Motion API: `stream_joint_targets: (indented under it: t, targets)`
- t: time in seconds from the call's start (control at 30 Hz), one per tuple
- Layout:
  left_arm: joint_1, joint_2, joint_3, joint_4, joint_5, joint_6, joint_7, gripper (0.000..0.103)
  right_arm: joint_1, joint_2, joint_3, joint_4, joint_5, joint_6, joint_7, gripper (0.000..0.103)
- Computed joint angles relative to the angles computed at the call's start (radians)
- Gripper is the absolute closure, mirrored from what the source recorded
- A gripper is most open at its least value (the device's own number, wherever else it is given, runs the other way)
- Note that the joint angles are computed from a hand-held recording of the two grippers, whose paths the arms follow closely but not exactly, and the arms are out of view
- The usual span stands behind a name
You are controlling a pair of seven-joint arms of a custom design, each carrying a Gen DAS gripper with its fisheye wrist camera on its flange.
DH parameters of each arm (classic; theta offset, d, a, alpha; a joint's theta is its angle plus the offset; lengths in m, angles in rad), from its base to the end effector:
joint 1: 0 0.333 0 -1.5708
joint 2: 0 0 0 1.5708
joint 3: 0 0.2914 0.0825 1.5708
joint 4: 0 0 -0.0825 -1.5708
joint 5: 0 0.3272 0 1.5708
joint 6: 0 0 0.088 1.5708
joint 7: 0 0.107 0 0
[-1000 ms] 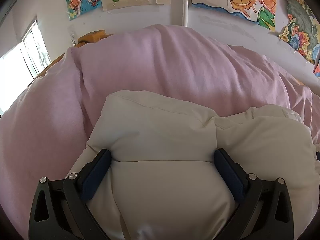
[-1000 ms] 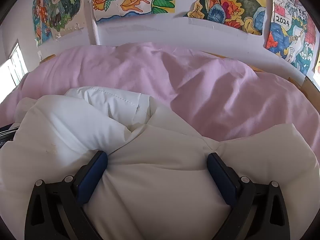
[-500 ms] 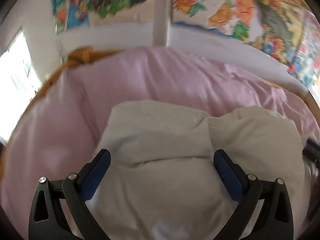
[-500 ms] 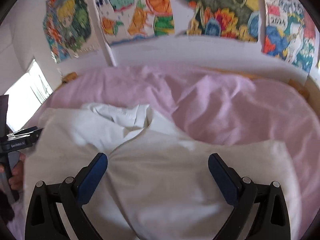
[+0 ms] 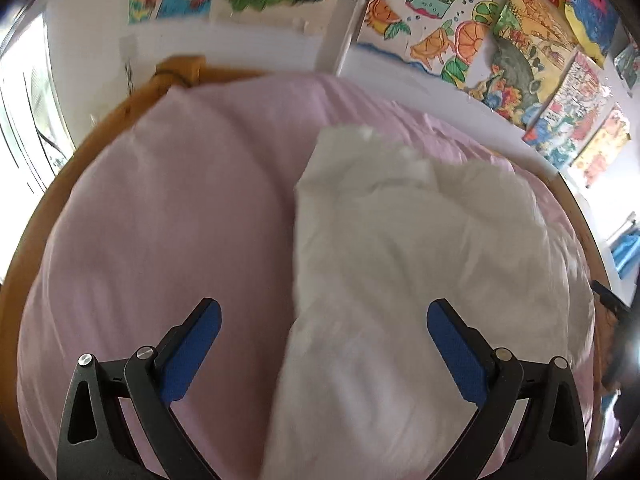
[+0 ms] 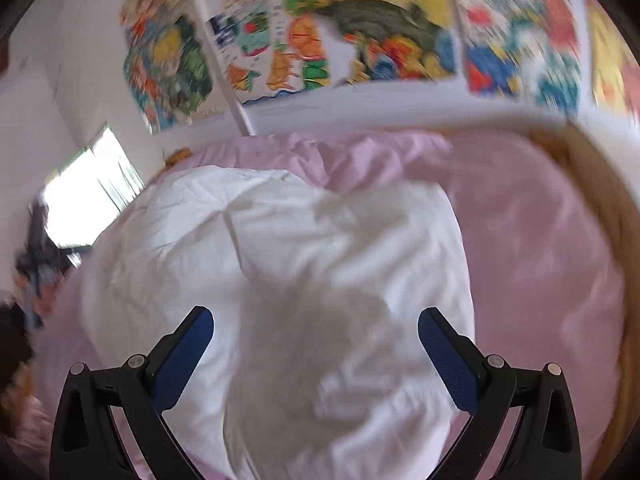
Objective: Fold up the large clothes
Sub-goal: 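Fold the lifted white jacket over onto itself with both grippers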
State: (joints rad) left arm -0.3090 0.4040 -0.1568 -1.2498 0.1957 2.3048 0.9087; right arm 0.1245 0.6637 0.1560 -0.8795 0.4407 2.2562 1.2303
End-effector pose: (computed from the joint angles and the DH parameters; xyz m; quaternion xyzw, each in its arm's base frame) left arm 0.5995 -0.2697 0.5944 -0.7157 0.6170 -0.2994 0.1317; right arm 0.6859 0.1604 0.5866 -0.7550 0.5019 -0.0822 0.4139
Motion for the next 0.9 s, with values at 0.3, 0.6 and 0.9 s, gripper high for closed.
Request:
stream_joint_targets:
  t: [0.3,0.6,0.9]
  targets:
    - [0.09,0.052,-0.1,-0.045,-0.316,-0.009,0.225,0.001,-0.178,0.026,0.098,-0.068,0.354,-0.071,0.029,0.0]
    - [0.072,0.09,-0.096,-0.003,-0.37,-0.05,0.292,0.001,-0.226,-0.048,0.045,-0.186,0.393,-0.201,0.026,0.0]
    - [0.075,0.161,-0.108,0.081,-0.419,-0.083,0.303,0.001,-0.261,0.095,0.077,-0.085,0.491,-0.356,0.058,0.0]
